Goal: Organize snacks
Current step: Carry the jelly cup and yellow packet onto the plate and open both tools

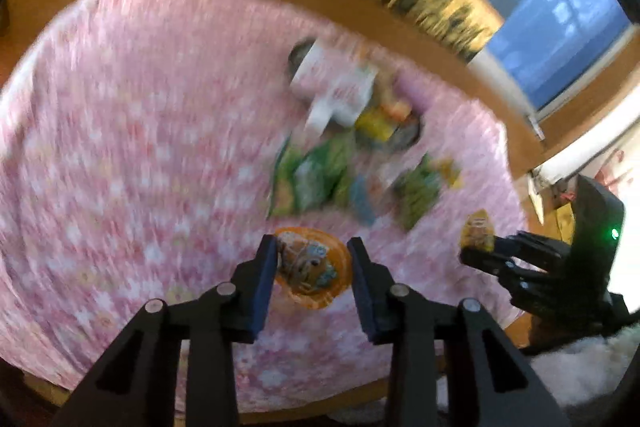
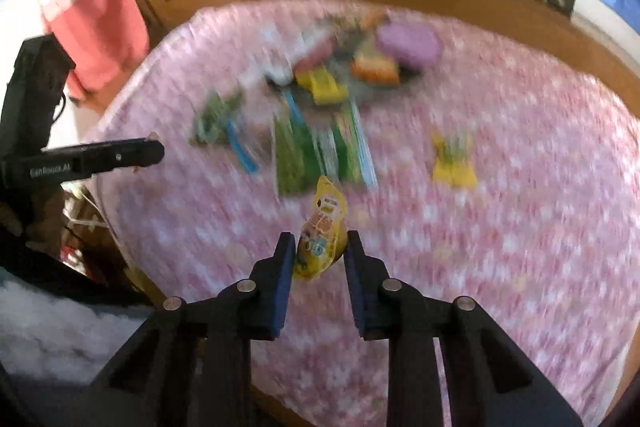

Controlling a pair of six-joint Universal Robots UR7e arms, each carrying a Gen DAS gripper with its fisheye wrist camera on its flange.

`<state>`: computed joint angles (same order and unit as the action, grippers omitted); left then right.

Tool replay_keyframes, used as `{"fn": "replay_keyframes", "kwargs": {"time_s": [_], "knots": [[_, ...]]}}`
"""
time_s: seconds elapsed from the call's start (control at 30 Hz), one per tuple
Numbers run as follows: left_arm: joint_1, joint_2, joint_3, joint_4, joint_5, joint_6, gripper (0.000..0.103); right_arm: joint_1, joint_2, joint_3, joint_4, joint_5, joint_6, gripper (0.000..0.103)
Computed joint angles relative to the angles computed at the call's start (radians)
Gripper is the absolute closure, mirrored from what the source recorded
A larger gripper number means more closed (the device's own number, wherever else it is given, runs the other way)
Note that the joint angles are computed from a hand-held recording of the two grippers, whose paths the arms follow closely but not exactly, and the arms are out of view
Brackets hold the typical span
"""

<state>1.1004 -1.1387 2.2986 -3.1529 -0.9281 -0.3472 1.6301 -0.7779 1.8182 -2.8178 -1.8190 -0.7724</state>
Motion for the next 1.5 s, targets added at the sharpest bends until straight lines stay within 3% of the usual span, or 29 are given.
{"fn": "replay_keyframes", "kwargs": {"time_s": [0.13,0.27,0.4,0.53,0.77,0.9,0.97,1.0,1.27,1.5], "knots": [[-0.045,0.027,-0.067,-0.021,0.072,0.119,0.066,-0.001,0.019,-0.059,0.006,0.096,0.006,0.077],[-0.023,0.084,-0.182,-0.038,0.072,0.205,0.066,0.024,0.093,-0.157,-0.036,0.103,-0.006,0.077],[0.024,0.146,-0.335,0.002,0.021,0.274,0.066,0.079,0.215,-0.28,-0.087,0.069,-0.071,0.076],[0.069,0.209,-0.472,0.072,-0.019,0.324,0.065,0.101,0.304,-0.402,-0.041,0.078,-0.104,0.076],[0.154,0.277,-0.647,0.302,-0.154,0.297,0.064,0.118,0.42,-0.556,-0.01,-0.017,-0.157,0.075],[0.18,0.298,-0.704,0.362,-0.2,0.261,0.059,0.115,0.434,-0.59,0.009,-0.022,-0.155,0.059],[0.196,0.294,-0.715,0.37,-0.264,0.241,0.043,0.112,0.423,-0.588,0.026,-0.006,-0.149,0.059],[0.199,0.292,-0.713,0.357,-0.274,0.239,0.041,0.111,0.415,-0.578,0.021,-0.001,-0.15,0.059],[0.157,0.25,-0.636,0.298,-0.21,0.265,0.041,0.111,0.329,-0.45,-0.07,-0.01,-0.076,0.059],[0.054,0.146,-0.41,0.193,-0.095,0.274,0.041,0.119,0.189,-0.216,-0.265,-0.037,-0.063,0.059]]}}
